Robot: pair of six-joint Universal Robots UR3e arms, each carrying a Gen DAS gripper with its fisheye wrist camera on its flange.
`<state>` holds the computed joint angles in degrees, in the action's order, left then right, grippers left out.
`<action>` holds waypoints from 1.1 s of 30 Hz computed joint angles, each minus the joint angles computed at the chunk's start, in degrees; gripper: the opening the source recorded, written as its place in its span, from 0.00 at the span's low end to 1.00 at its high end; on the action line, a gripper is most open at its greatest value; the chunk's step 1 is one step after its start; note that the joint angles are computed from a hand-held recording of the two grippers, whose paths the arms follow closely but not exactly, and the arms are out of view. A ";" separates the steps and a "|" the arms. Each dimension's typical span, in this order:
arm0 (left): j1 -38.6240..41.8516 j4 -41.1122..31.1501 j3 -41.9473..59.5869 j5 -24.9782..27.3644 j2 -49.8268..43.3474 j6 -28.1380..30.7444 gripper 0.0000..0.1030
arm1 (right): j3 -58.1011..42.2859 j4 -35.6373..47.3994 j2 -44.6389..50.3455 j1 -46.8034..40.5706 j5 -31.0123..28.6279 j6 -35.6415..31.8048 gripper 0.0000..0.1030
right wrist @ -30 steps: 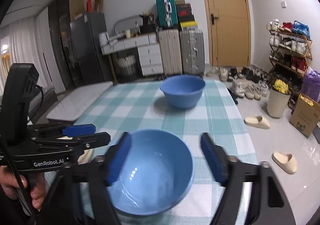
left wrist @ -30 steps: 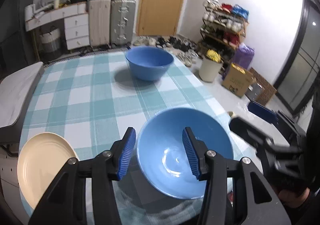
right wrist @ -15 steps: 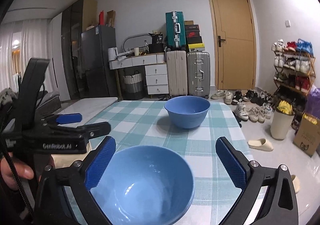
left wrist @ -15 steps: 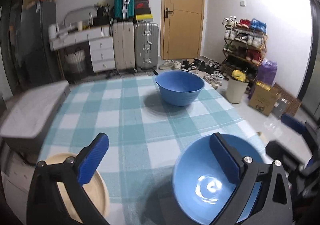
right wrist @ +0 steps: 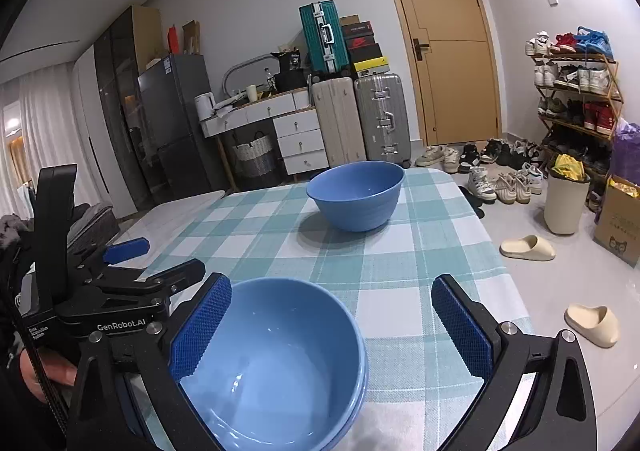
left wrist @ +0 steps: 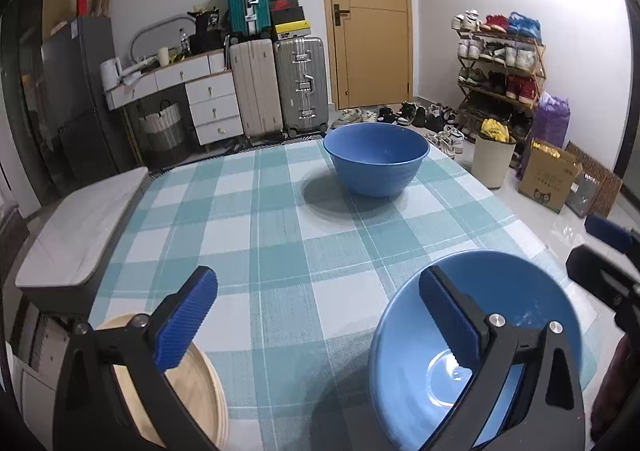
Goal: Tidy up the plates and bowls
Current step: 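Move both tools toward the last blue bowl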
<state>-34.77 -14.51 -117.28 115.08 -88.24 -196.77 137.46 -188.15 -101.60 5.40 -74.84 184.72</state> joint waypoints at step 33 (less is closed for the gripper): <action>18.08 -29.70 22.52 -27.97 6.75 6.47 1.00 | -23.41 43.68 -22.74 -17.65 25.12 -3.94 0.99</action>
